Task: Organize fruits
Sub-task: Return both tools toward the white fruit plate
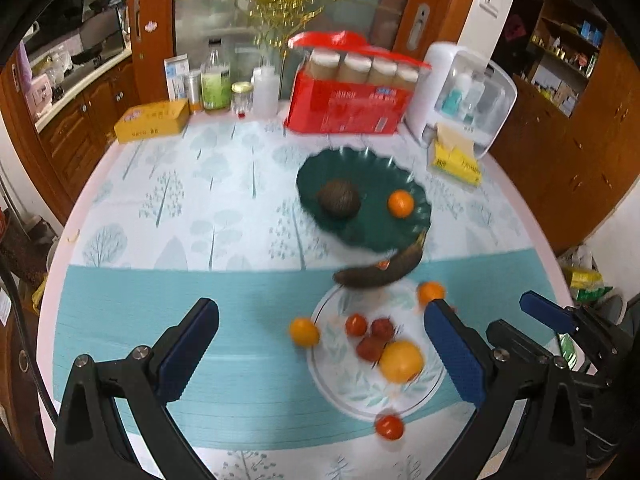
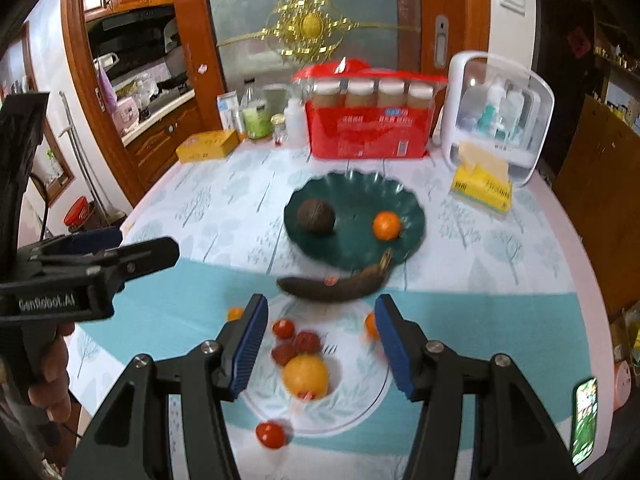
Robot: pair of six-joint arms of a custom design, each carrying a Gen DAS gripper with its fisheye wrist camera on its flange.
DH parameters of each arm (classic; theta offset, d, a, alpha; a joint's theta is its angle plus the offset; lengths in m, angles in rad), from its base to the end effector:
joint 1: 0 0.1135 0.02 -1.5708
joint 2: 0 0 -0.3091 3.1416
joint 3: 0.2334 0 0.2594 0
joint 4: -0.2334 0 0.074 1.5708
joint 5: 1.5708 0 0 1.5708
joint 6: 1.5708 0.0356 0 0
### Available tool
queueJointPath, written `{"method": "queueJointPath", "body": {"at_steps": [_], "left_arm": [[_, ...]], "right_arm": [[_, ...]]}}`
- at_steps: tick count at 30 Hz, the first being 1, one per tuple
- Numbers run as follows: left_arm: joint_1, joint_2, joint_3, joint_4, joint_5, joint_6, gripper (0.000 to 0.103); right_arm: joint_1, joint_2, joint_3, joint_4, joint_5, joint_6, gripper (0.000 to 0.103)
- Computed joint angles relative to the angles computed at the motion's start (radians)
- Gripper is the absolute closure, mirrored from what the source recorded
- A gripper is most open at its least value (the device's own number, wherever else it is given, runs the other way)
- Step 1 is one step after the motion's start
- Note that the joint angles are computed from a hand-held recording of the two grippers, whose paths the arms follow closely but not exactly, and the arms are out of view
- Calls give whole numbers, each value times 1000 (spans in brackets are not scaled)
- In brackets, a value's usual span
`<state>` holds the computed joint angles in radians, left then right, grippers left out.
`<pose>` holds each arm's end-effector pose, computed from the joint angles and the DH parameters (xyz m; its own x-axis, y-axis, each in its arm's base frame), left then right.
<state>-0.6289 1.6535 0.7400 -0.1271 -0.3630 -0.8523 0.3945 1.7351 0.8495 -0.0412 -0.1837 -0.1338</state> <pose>0.2512 -0.1671 0.1659 -0.7639 -0.3145 -0.5635 -0.2588 0.9492 -0.1791 0.3134 0.1375 0.1738 -0.6678 -0.4201 -0.6145 -0.5733 0.8168 0.0647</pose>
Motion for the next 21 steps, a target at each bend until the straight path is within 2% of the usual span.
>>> {"method": "queueJointPath", "body": {"at_steps": [8, 21], "left_arm": [[5, 142, -82, 123, 73, 16, 1], [112, 412, -65, 336, 193, 78, 6]], "right_arm": [[20, 87, -125, 99, -11, 12, 47], [70, 305, -226, 289, -60, -14, 47]]}}
